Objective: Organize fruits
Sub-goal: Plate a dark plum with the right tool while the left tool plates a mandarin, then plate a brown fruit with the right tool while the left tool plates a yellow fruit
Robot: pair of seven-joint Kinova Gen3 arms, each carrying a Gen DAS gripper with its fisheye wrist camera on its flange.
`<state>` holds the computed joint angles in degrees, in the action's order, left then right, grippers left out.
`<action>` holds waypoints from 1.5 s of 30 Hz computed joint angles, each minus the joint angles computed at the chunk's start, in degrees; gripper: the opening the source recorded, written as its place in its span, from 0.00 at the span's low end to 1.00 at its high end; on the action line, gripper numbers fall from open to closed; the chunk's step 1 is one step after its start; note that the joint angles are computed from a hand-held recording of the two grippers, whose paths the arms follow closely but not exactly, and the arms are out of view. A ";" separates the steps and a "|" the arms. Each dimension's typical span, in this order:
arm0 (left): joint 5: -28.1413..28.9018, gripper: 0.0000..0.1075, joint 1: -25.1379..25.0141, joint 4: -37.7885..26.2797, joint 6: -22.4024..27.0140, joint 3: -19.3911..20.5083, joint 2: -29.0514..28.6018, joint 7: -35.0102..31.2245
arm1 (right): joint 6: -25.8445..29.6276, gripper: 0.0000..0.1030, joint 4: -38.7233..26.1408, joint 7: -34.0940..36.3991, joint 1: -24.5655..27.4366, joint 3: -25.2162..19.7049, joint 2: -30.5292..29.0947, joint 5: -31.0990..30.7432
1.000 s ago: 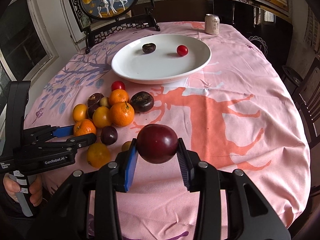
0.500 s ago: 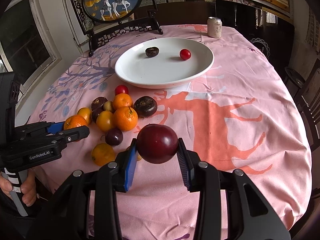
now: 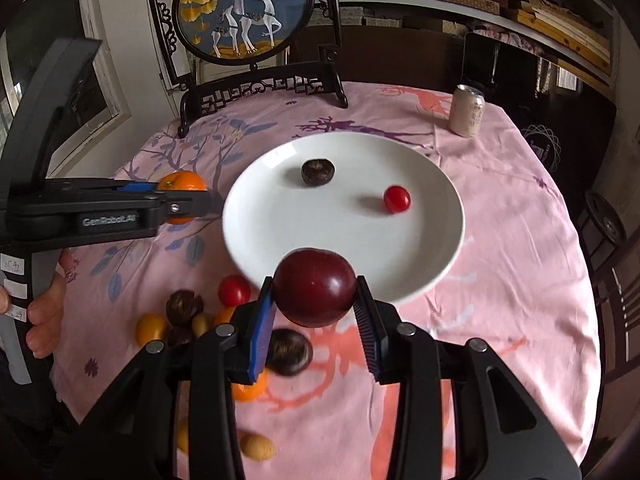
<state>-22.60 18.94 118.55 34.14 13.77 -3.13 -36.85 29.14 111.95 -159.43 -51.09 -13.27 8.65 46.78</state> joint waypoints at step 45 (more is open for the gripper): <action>8.11 0.84 -4.26 20.20 1.96 29.66 -24.07 15.99 | 5.99 0.44 11.89 -24.01 -10.02 -8.30 -1.01 5.98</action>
